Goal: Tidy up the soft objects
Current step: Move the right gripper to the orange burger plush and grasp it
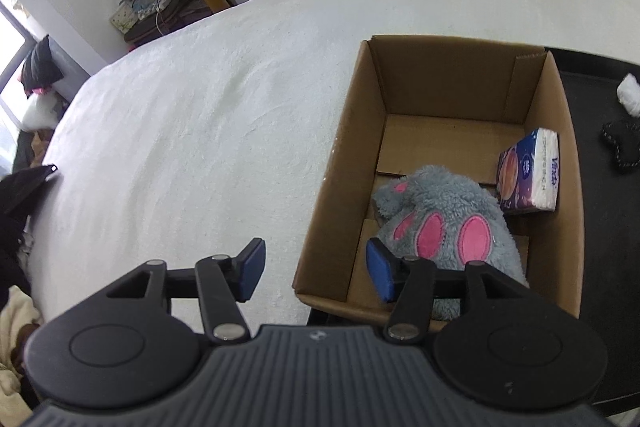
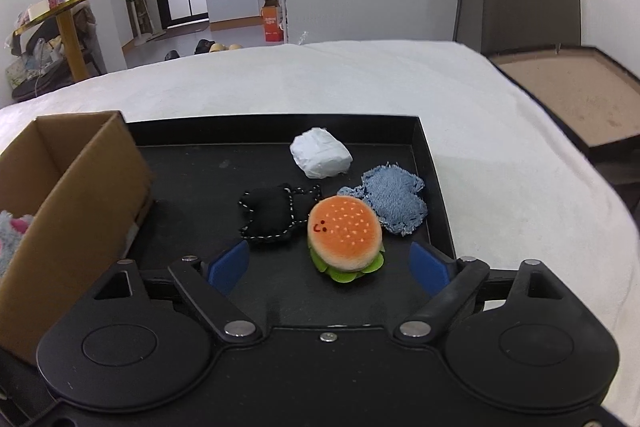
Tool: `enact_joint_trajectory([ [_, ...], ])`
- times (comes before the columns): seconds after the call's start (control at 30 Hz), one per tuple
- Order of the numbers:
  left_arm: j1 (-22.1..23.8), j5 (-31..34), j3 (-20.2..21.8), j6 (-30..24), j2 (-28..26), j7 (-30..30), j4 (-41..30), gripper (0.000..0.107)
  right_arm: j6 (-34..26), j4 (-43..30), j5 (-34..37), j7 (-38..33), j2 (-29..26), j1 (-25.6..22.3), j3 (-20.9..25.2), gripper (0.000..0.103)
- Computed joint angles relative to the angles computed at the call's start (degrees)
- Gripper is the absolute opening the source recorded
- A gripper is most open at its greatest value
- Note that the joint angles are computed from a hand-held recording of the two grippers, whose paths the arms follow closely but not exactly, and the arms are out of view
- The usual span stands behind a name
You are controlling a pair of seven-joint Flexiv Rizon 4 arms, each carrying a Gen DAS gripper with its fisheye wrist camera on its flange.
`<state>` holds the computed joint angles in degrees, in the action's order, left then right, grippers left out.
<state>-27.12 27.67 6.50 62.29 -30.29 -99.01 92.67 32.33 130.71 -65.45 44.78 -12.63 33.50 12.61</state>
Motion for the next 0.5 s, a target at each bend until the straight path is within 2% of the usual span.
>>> enact_joint_trajectory([
  [0.17, -2.6, 3.7, 1.5, -2.6, -1.3, -2.1, -2.5, 0.058, 1.5, 1.2, -0.9, 0.9, -0.1, -1.0, -0.6, 0.086],
  [0.4, -4.1, 6.9, 1.7, -5.2, -2.3, -4.0, -4.6, 0.059, 5.3, 2.8, -4.2, 3.5, -0.2, -2.9, -1.4, 0.080],
  [0.5, -4.3, 8.0, 1.6, -5.6, -2.5, -4.6, -5.0, 0.059, 6.3, 3.1, -5.3, 3.9, -0.4, -3.5, -1.7, 0.074],
])
